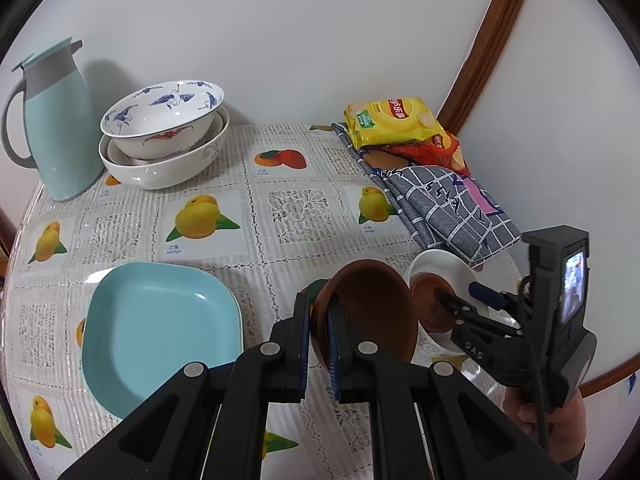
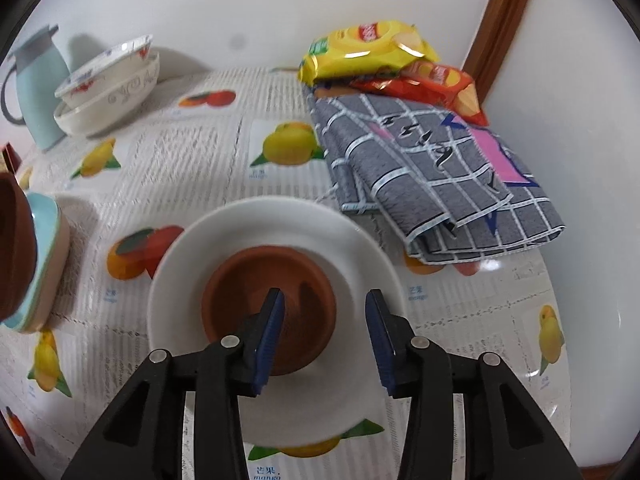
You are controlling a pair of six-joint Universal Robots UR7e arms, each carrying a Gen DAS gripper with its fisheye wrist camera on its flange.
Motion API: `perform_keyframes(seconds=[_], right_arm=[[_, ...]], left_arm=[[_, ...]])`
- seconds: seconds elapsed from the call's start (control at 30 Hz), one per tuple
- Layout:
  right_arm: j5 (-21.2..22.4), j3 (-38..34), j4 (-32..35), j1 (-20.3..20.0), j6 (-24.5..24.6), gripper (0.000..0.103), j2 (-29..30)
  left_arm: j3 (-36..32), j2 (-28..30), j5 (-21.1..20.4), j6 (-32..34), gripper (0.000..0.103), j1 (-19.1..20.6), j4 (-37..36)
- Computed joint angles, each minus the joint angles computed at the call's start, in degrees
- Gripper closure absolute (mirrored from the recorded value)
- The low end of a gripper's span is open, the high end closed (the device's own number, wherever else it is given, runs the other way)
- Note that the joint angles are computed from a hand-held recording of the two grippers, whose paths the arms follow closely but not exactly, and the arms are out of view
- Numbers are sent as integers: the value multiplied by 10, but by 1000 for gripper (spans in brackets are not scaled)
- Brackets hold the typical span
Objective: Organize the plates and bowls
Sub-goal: 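Lower the right gripper's brown bowl into the white bowl and open it while the left holds its bowl, then lower the left gripper's brown bowl into the white bowl and open the left gripper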
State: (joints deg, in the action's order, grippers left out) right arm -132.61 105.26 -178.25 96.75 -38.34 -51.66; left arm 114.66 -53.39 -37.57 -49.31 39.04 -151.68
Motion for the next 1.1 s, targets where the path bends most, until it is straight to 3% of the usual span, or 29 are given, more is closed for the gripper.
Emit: perform_keyframes(seconds=[0.23,0.5,0.87,1.1], right_arm=[[29,28,-11,5,6,60,-38],[55,79,-59,2,-15,49,-98],[65,150,-139,-26,-54,44,-172],[82,169,-150,-59,-37,44,-204]], left_arm=[[-4,2,3,-15,95,-11,17],[-21,15,3,-39,95,-23,39],[-75,70,-14,-28,95,-23,47],[-113,108,-19,-14,95,-13,42]])
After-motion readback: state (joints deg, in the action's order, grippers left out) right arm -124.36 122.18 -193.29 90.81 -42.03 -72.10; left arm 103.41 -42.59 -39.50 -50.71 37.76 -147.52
